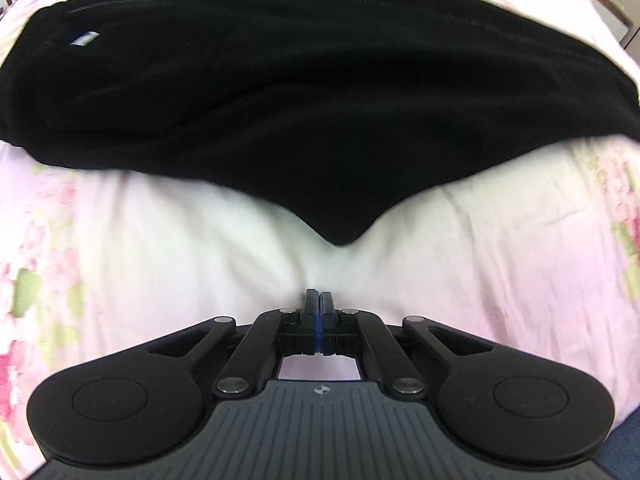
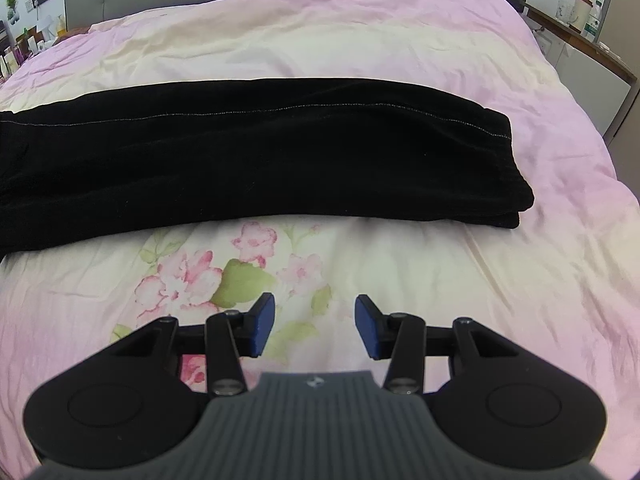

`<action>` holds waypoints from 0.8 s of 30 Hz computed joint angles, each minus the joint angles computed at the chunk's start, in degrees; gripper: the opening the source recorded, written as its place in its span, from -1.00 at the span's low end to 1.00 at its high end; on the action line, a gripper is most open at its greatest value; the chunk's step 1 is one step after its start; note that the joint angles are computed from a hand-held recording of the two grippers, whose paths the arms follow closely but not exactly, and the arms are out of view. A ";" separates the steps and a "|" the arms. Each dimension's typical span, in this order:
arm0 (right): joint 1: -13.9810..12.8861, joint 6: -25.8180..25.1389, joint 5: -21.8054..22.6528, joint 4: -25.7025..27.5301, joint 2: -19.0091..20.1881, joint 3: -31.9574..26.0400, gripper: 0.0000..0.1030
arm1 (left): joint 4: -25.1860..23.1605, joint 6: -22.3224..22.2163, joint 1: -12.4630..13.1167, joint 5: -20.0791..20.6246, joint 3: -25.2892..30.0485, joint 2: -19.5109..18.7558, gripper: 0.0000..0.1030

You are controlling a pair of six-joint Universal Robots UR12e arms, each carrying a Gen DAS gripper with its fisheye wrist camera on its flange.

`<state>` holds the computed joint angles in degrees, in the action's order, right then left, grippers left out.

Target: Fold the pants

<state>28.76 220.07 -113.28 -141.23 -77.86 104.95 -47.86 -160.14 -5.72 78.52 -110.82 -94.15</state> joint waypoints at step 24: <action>-0.17 -14.10 11.76 -5.11 27.64 -35.43 -0.15 | 13.88 3.73 4.05 9.67 18.89 -16.49 -0.70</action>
